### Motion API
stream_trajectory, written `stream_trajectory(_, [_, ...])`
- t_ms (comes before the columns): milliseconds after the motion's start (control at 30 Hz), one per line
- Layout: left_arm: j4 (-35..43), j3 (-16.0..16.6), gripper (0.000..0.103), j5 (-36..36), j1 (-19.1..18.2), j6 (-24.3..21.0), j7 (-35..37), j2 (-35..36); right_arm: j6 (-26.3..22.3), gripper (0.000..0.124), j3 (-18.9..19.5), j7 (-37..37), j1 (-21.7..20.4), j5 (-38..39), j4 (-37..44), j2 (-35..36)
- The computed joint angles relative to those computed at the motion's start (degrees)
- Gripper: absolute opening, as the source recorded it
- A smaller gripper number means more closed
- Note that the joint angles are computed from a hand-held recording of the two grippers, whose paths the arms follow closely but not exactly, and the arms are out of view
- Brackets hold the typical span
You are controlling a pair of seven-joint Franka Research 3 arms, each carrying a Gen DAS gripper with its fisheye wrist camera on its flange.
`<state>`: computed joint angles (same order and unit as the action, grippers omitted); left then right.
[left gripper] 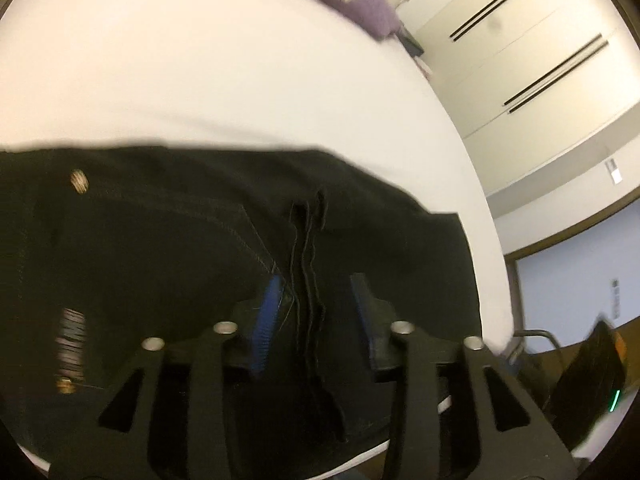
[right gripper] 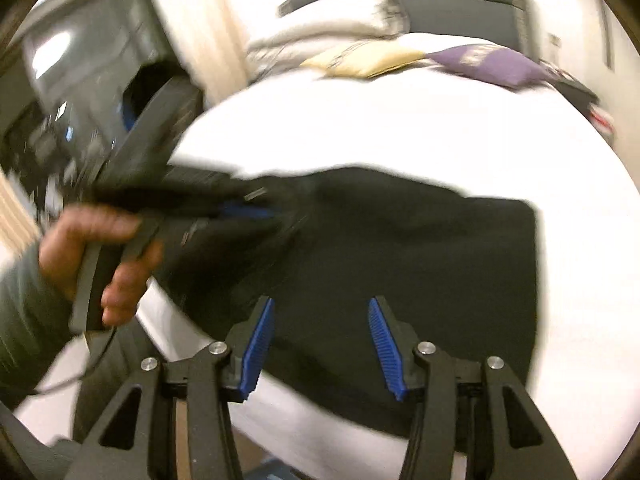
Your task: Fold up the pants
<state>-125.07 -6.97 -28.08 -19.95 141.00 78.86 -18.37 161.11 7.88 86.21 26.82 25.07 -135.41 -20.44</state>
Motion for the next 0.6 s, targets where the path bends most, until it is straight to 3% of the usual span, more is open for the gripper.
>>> stream_trajectory(67, [1.91,-1.37,0.048,0.80,-0.92,2.47,0.87,1.34,-0.96,0.052,-6.55,-4.29,2.08,8.32,1.45,0.52])
stream_trajectory(167, [5.55,-3.69,0.048,3.73,-2.36,3.70,2.73,4.92,-3.35,0.045,-10.79,-8.84,1.66,16.78,4.52,3.35])
stream_trajectory(233, [6.84,-4.50,0.048,3.17,-3.43,4.17,3.89,7.65,-8.34,0.044,-15.31,-16.37,3.09,27.96,8.32,6.82])
stream_trajectory(267, [7.49,-5.20,0.048,3.04,-3.73,3.99,3.35,9.27,-13.05,0.044,-17.55,-18.81,2.86,32.41,11.27,9.37])
stream_trajectory(367, [8.25,-7.71,0.048,6.27,-3.87,4.22,0.85,13.38,-16.83,0.043,-17.50,-20.25,0.29,35.74,14.55,14.71])
stream_trajectory(400, [7.17,-8.05,0.048,6.20,-3.88,5.62,1.14,13.43,-17.20,0.037,-17.19,-18.31,-0.86,34.97,15.52,17.00])
stream_trajectory(467, [4.15,-7.72,0.047,1.79,-4.25,9.56,4.29,12.32,-15.75,0.005,-16.14,-15.93,-2.70,34.18,16.35,19.52])
stream_trajectory(500, [3.57,-7.42,0.047,-0.26,-4.40,10.29,5.02,12.11,-15.14,0.000,-15.66,-15.47,-3.60,33.63,16.57,20.23])
stream_trajectory(533, [3.06,-7.10,0.047,-2.61,-4.59,11.04,5.80,12.00,-14.79,0.000,-15.49,-17.26,-4.79,37.10,16.31,20.74])
stream_trajectory(600, [2.92,-7.29,0.048,-2.52,-4.54,11.49,5.49,11.95,-13.74,0.000,-14.40,-15.34,-6.46,37.03,15.90,20.46])
